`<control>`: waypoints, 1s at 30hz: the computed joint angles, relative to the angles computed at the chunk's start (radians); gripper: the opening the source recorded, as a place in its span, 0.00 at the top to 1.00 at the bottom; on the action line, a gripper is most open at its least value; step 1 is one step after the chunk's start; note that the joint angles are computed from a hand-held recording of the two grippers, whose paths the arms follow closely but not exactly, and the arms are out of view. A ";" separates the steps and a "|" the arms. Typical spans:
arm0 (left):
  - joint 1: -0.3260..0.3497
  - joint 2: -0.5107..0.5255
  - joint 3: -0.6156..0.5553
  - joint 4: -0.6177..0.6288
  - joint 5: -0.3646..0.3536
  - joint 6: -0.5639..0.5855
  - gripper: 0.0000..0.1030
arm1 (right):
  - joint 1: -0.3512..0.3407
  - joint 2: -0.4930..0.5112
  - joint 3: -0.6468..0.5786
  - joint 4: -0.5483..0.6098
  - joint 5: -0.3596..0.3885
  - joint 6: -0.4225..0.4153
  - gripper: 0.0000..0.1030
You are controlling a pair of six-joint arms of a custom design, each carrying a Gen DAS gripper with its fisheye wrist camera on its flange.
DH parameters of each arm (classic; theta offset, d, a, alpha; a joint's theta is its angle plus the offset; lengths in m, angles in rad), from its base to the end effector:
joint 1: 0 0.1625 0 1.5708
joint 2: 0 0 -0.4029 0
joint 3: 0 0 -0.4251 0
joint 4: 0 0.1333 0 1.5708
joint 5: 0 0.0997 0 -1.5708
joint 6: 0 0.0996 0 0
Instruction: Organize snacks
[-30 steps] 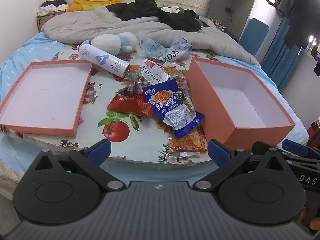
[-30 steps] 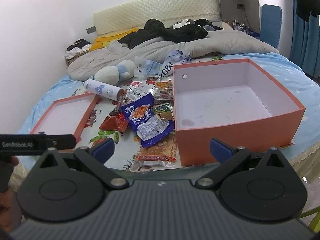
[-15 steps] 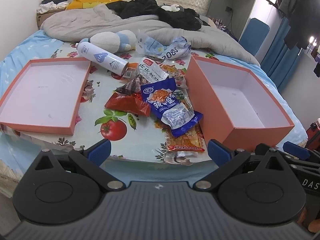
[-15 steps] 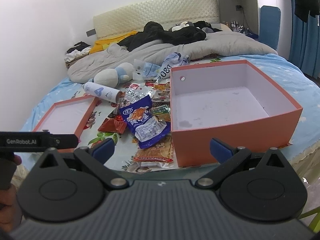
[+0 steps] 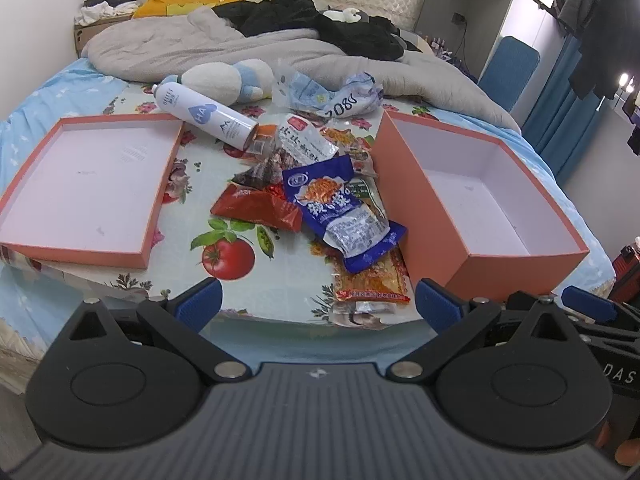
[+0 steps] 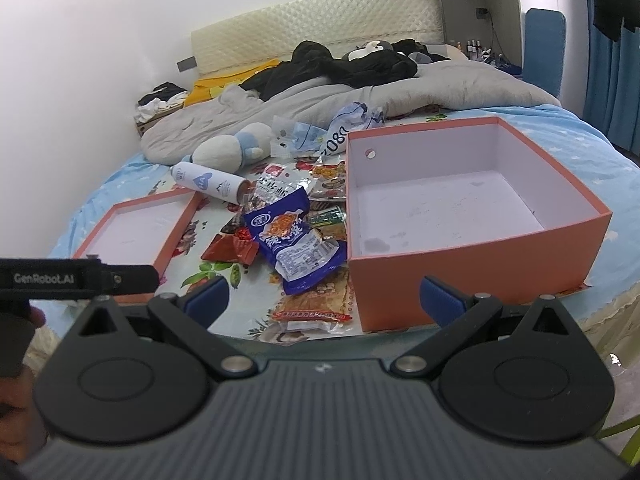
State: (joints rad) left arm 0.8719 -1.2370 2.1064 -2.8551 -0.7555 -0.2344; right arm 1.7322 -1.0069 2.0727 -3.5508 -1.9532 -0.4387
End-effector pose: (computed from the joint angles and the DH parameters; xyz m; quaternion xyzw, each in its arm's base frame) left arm -0.1803 -0.5344 0.1961 0.1273 0.8930 -0.3434 0.2614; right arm 0.1841 -0.5324 0.1535 0.1803 -0.8664 0.4056 0.2288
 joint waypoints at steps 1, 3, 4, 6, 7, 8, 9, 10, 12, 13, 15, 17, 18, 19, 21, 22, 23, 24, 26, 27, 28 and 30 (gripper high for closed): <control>0.001 -0.003 0.001 0.004 -0.010 -0.002 0.00 | 0.000 0.000 0.000 0.003 -0.002 0.003 0.00; 0.000 -0.003 0.004 0.005 -0.012 -0.002 0.00 | -0.002 0.000 0.000 0.008 -0.004 0.008 0.00; 0.000 0.000 0.003 0.006 -0.008 -0.003 0.00 | -0.003 0.001 -0.001 0.011 -0.006 0.011 0.00; 0.002 0.005 0.004 -0.006 -0.004 0.000 0.00 | -0.003 0.004 -0.005 0.013 -0.013 0.016 0.00; 0.003 0.006 0.003 -0.005 -0.004 -0.002 0.00 | -0.003 0.006 -0.006 0.012 -0.016 0.016 0.00; 0.005 0.008 0.003 -0.008 -0.004 0.000 0.00 | -0.003 0.009 -0.007 0.008 -0.021 0.014 0.00; 0.006 0.010 0.002 -0.009 -0.002 0.002 0.00 | -0.003 0.012 -0.008 0.004 -0.025 0.012 0.00; 0.007 0.011 0.000 -0.007 -0.001 0.009 0.00 | -0.003 0.015 -0.009 -0.004 -0.028 0.009 0.00; 0.004 0.021 -0.003 -0.023 0.016 0.039 0.00 | 0.000 0.025 -0.012 -0.025 -0.046 0.004 0.00; 0.001 0.027 -0.004 -0.034 0.030 0.057 0.00 | 0.002 0.030 -0.015 -0.032 -0.057 0.012 0.00; 0.003 0.034 -0.010 -0.037 0.029 0.069 0.00 | -0.002 0.029 -0.013 -0.040 -0.048 0.025 0.00; 0.012 0.037 -0.018 -0.032 0.009 0.065 0.00 | -0.010 0.025 -0.010 -0.036 -0.032 0.036 0.00; 0.017 0.039 -0.024 -0.027 -0.004 0.066 0.00 | -0.012 0.023 -0.011 -0.029 -0.030 0.042 0.00; 0.020 0.043 -0.028 -0.024 -0.011 0.066 0.00 | -0.015 0.022 -0.012 -0.020 -0.030 0.047 0.00; 0.026 0.052 -0.037 -0.013 -0.016 0.051 0.00 | -0.019 0.023 -0.013 -0.021 -0.030 0.055 0.00; 0.030 0.054 -0.039 -0.002 -0.025 0.036 0.00 | -0.020 0.026 -0.014 -0.024 -0.028 0.055 0.00; 0.035 0.056 -0.041 0.004 -0.038 0.029 0.00 | -0.023 0.026 -0.013 -0.022 -0.022 0.053 0.02; 0.040 0.059 -0.043 0.011 -0.044 0.022 0.00 | -0.025 0.027 -0.014 -0.017 -0.019 0.051 0.06; 0.048 0.066 -0.047 0.022 -0.036 0.009 0.00 | -0.029 0.031 -0.015 -0.013 -0.013 0.051 0.07; 0.050 0.070 -0.048 0.021 -0.023 0.003 0.01 | -0.033 0.032 -0.015 -0.014 -0.004 0.054 0.08; 0.057 0.074 -0.051 0.013 -0.021 0.007 0.01 | -0.039 0.034 -0.012 -0.024 0.013 0.055 0.10; 0.067 0.079 -0.059 0.012 -0.017 0.009 0.01 | -0.042 0.047 -0.017 -0.051 0.018 0.055 0.11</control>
